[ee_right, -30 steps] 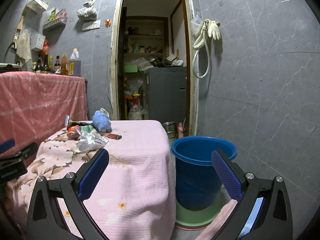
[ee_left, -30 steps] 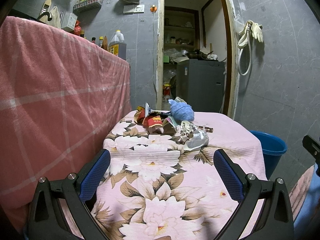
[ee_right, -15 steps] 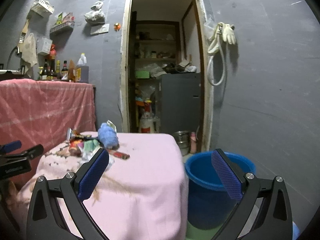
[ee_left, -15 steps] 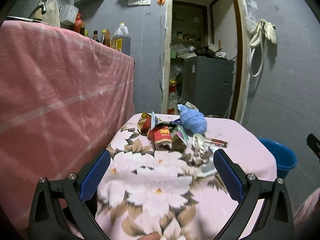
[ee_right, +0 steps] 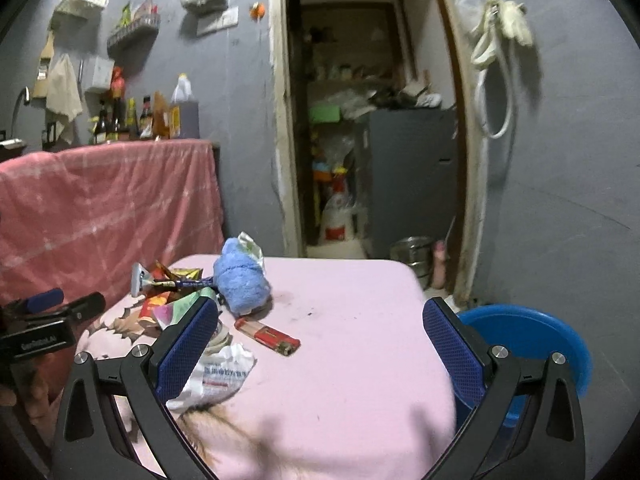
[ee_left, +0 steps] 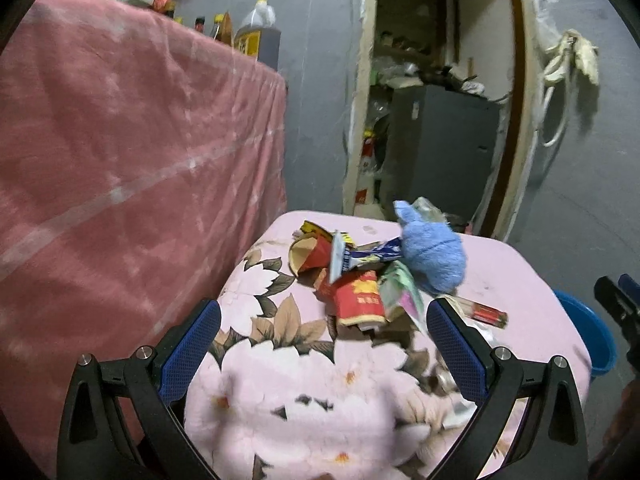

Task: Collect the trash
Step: 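Grasp the red lighter with the right tool while the left tool grasps the red wrapper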

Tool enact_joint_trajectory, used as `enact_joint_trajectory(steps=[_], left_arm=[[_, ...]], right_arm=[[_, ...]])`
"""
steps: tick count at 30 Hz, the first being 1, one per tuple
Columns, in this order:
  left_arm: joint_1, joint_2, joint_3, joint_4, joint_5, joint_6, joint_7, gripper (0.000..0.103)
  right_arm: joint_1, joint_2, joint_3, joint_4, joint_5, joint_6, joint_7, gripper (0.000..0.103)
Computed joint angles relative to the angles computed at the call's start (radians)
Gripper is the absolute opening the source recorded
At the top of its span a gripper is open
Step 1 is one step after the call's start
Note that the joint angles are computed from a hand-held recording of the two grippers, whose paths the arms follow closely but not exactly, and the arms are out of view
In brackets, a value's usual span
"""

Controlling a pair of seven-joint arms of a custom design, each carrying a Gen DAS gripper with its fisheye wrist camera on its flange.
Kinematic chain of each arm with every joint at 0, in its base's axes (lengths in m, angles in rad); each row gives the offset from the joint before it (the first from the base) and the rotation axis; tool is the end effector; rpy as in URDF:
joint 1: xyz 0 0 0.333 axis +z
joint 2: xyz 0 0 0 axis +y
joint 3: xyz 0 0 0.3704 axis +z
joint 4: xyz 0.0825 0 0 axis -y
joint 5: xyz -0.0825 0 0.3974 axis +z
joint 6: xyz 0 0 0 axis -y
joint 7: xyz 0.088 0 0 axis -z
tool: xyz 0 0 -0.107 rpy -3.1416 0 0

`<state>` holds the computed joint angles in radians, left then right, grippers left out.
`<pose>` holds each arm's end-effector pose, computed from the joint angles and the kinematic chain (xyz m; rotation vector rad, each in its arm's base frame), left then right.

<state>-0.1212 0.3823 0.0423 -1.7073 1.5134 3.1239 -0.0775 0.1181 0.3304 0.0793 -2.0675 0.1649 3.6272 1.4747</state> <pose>0.6878 -0.1449 0.4698 -1.6457 1.5591 -1.0014 0.6493 0.1021 0.4659 -1.4884 1.3860 -0.9195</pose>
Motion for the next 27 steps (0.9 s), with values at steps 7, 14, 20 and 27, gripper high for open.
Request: enact_joint_trajectory(steps=[7, 14, 20, 27], left_arm=[[0.084, 0.067, -0.112, 0.029, -0.368, -0.013, 0.4, 0.093], [0.224, 0.145, -0.334, 0.077, -0.71, -0.121, 0.8, 0.068], [0.316, 0.195, -0.469, 0.116, -0.917, -0.184, 1.024, 0.051], [0.401, 0.228, -0.589, 0.129, -1.104, -0.224, 1.22, 0.035]], right_arm=[[-0.174, 0.107, 0.164, 0.171, -0.191, -0.201, 0.033, 0.083], [-0.333, 0.203, 0.367, 0.319, -0.185, -0.445, -0.079, 0.054], [-0.3, 0.245, 0.352, 0.412, -0.155, -0.624, -0.189, 0.047], [-0.261, 0.29, 0.322, 0.505, -0.097, -0.763, -0.306, 0.039]])
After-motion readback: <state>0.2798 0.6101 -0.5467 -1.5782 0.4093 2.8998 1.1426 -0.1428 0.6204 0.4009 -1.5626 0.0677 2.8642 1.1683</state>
